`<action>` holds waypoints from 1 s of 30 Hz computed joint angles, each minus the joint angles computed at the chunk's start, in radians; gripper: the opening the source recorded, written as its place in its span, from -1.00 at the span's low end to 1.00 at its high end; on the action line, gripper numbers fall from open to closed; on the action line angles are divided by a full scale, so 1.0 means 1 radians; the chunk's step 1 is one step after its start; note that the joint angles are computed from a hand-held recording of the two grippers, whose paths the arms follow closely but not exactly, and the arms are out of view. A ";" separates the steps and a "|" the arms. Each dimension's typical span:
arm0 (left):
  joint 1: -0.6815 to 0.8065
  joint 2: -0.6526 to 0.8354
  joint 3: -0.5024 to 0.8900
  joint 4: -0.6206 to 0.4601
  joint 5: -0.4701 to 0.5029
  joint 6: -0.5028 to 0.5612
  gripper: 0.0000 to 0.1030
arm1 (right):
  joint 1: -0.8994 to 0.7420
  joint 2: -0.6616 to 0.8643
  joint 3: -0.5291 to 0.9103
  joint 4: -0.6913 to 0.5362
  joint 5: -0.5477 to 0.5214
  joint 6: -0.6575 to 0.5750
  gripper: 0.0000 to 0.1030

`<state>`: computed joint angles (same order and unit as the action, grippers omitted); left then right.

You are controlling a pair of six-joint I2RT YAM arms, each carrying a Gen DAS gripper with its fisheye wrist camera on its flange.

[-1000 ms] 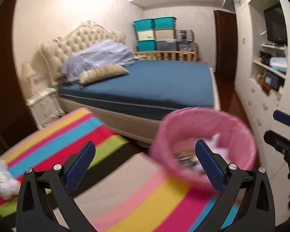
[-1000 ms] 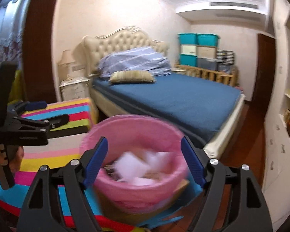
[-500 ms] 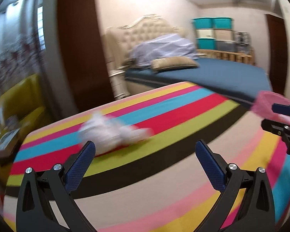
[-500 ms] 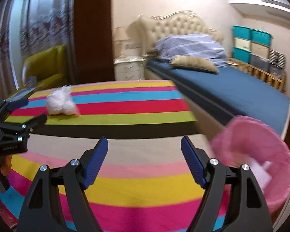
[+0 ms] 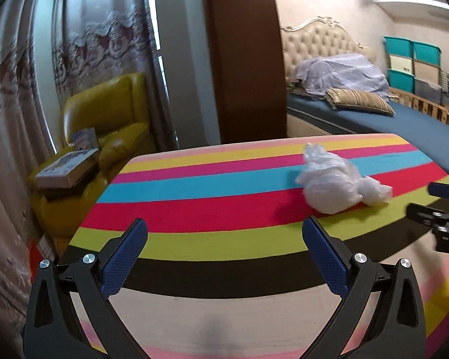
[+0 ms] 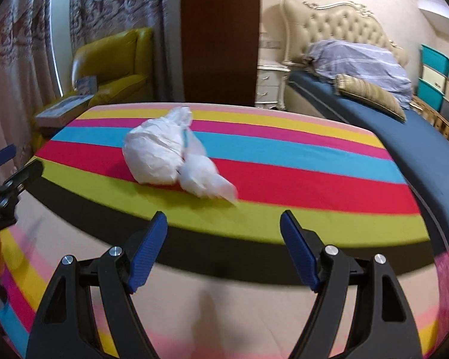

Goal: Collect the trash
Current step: 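Move both open tools back toward the white plastic bags on the blanket, then grasp a white plastic bag with the right tool while the left grasps another bag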

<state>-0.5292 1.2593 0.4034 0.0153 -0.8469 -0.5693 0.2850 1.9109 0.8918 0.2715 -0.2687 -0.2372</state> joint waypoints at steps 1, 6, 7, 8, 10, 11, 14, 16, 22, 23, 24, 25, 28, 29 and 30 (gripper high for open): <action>0.009 -0.011 -0.009 0.010 0.004 0.010 0.88 | 0.019 0.028 0.041 -0.020 0.016 0.006 0.46; 0.038 -0.020 -0.020 0.042 -0.012 0.021 0.88 | 0.079 0.152 0.228 -0.115 0.060 0.043 0.46; 0.041 -0.024 -0.025 0.051 -0.018 0.020 0.88 | 0.086 0.173 0.262 -0.134 0.056 0.054 0.46; 0.047 -0.021 -0.026 0.063 -0.018 0.023 0.88 | 0.090 0.189 0.286 -0.149 0.056 0.063 0.46; 0.070 -0.034 -0.031 0.077 0.006 0.035 0.88 | 0.099 0.225 0.339 -0.187 0.056 0.075 0.46; 0.081 -0.031 -0.032 0.088 0.028 0.046 0.88 | 0.098 0.240 0.368 -0.212 0.049 0.076 0.42; 0.093 -0.005 -0.007 0.094 0.073 0.071 0.88 | 0.093 0.250 0.384 -0.232 0.015 0.077 -0.02; 0.103 0.023 0.020 0.096 0.115 0.088 0.88 | 0.082 0.248 0.382 -0.247 -0.016 0.070 -0.48; 0.139 0.184 0.151 0.106 0.261 0.110 0.88 | 0.026 0.124 0.177 -0.102 -0.051 0.050 -0.64; 0.147 0.215 0.172 0.112 0.283 0.110 0.88 | 0.008 0.097 0.138 -0.074 -0.059 0.057 -0.64; 0.156 0.259 0.212 0.112 0.319 0.108 0.88 | -0.013 0.072 0.101 -0.048 -0.071 0.066 -0.64; 0.160 0.297 0.248 0.108 0.341 0.105 0.88 | -0.034 0.050 0.071 -0.027 -0.083 0.071 -0.64; 0.155 0.405 0.345 0.107 0.355 0.108 0.88 | -0.093 0.005 0.016 0.001 -0.126 0.069 -0.64; 0.149 0.452 0.390 0.098 0.348 0.111 0.88 | -0.110 -0.009 -0.002 0.007 -0.139 0.065 -0.64; 0.145 0.483 0.421 0.090 0.342 0.111 0.88 | -0.124 -0.023 -0.022 0.019 -0.145 0.059 -0.64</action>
